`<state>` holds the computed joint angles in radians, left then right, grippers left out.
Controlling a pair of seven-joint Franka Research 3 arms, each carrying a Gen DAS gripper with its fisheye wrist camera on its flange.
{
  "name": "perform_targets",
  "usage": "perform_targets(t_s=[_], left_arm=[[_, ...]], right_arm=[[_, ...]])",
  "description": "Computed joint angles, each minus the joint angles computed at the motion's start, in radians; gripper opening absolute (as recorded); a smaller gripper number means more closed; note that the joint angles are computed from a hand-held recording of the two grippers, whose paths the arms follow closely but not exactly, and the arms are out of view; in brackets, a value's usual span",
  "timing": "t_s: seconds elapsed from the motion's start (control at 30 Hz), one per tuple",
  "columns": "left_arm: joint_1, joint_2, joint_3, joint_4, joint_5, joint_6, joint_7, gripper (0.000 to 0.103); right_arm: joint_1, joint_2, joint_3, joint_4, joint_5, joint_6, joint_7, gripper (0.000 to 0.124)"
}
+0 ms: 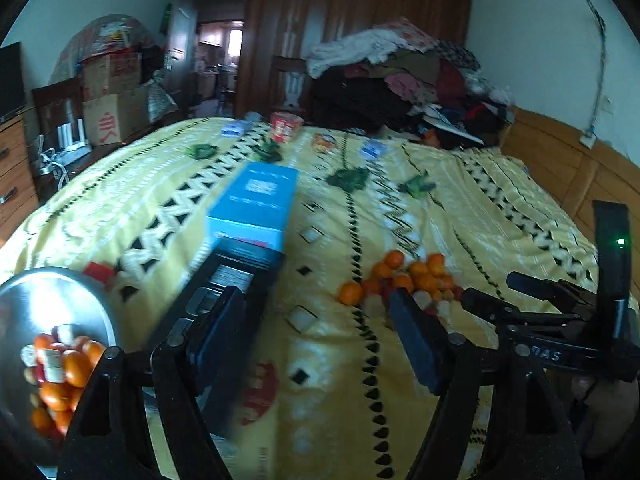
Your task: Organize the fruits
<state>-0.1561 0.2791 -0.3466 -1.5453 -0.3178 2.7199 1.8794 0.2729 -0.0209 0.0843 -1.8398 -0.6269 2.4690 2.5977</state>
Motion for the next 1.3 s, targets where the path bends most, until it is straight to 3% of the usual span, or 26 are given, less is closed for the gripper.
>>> perform_targets(t_s=[0.1,0.2,0.33,0.4,0.47,0.6,0.77,0.97,1.3], left_arm=[[-0.053,0.062,-0.014,0.012,0.048,-0.013,-0.016,0.077],[-0.094,0.133,-0.005,0.036,0.108,-0.005,-0.064,0.077],[-0.141,0.203,0.055,0.051,0.233,0.039,-0.204,0.077],[-0.163,0.245,0.091,0.088,0.307,0.022,-0.280,0.077],[-0.173,0.271,0.111,0.097,0.370,0.015,-0.331,0.077],[-0.176,0.309,0.100,0.132,0.451,-0.041,-0.340,0.078],[-0.138,0.312,0.060,0.127,0.435,-0.047,-0.330,0.081],[-0.148,0.331,0.064,0.144,0.451,-0.051,-0.325,0.087],[-0.158,0.352,0.066,0.174,0.458,-0.066,-0.329,0.088]], right_arm=[[-0.043,-0.070,-0.027,-0.178,0.054,-0.004,0.013,0.090],[-0.090,-0.083,-0.034,-0.302,0.107,0.043,0.041,0.090],[-0.120,-0.046,-0.034,-0.359,0.118,0.098,0.077,0.091],[-0.122,-0.022,-0.028,-0.341,0.058,0.092,0.122,0.101],[-0.115,0.004,-0.034,-0.315,0.067,0.068,0.098,0.103],[-0.115,-0.014,-0.053,-0.353,0.059,0.125,0.106,0.103],[-0.115,-0.015,-0.046,-0.353,0.052,0.103,0.103,0.103],[-0.113,-0.010,-0.049,-0.350,0.053,0.106,0.103,0.103],[-0.111,-0.010,-0.049,-0.349,0.052,0.104,0.104,0.103]])
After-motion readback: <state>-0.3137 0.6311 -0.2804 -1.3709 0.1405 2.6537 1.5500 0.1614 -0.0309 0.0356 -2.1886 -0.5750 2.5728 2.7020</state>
